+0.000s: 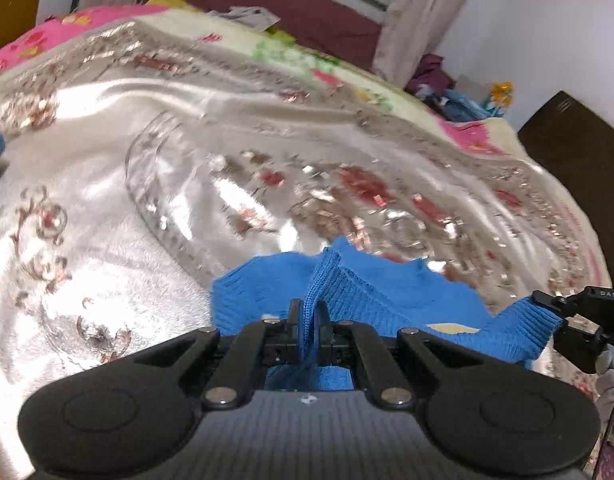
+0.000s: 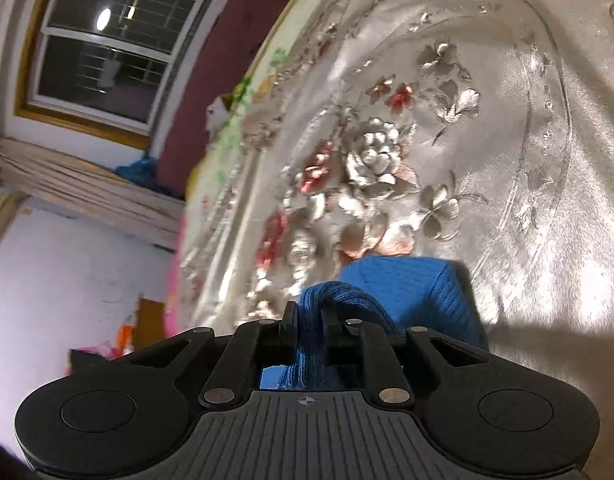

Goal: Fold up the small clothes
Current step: 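Lower the folded hem onto the sweater and open both grippers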

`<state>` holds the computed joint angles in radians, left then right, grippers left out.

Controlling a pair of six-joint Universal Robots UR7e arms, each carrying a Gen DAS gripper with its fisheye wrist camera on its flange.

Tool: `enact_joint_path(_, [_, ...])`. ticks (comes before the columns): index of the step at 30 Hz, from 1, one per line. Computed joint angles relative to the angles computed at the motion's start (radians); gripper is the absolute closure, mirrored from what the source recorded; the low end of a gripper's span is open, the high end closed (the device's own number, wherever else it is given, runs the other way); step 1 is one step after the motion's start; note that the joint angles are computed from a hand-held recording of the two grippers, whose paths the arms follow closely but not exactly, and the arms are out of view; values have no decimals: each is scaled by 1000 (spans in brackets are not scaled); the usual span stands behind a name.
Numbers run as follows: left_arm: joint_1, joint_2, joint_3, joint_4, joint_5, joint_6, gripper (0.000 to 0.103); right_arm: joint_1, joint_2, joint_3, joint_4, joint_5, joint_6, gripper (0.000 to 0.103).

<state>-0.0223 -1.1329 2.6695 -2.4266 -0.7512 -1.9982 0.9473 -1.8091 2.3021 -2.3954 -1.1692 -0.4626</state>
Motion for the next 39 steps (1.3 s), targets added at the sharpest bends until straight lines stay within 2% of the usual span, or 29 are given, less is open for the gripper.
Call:
enact_joint_path(5, [26,14,9,12,8,-42,93,22,46,-13,-18,-3,22,89])
enact_joint_path(7, [11,-17,12,85,8,-109,93,29,65,-24,-22,-16,59,82])
enact_joint_path(10, [-12,-45,22,181,-2,-233,93,21,68,-21,-31,-8,67,64])
enact_joint_path(12, [-15,-51,31,202,-22,-285,93,16,54,-8,-47,-11,50,47])
enact_joint_path(13, [-16,-48,33,204,-34,-298,93,13,48,-3,-54,-13,43,47])
enact_joint_path(18, [-22,-30,43,161,-53,-294,92,13,16,6,-42,-63,-45,47])
enact_joint_path(23, [-14,-29,37,139,-40,-278,91,60,-19,56,-115,-203,-209,47])
enact_joint_path(26, [-16,-31,34,138,-38,-274,87,70,-21,71,-130,-260,-246,48])
enact_joint_path(31, [-22,-23,38,107,-55,-262,82,83,-3,80,-158,-269,-256,53])
enact_joint_path(36, [-20,-7,33,91,-55,-252,80,144,29,98,-236,-295,-316,53])
enact_joint_path(37, [-15,-3,32,82,-54,-245,79,155,43,97,-245,-311,-316,56])
enact_joint_path(38, [-9,0,30,77,-53,-239,77,167,62,97,-263,-334,-312,68])
enact_joint_path(39, [-5,4,28,71,-53,-234,77,176,79,97,-284,-357,-301,86])
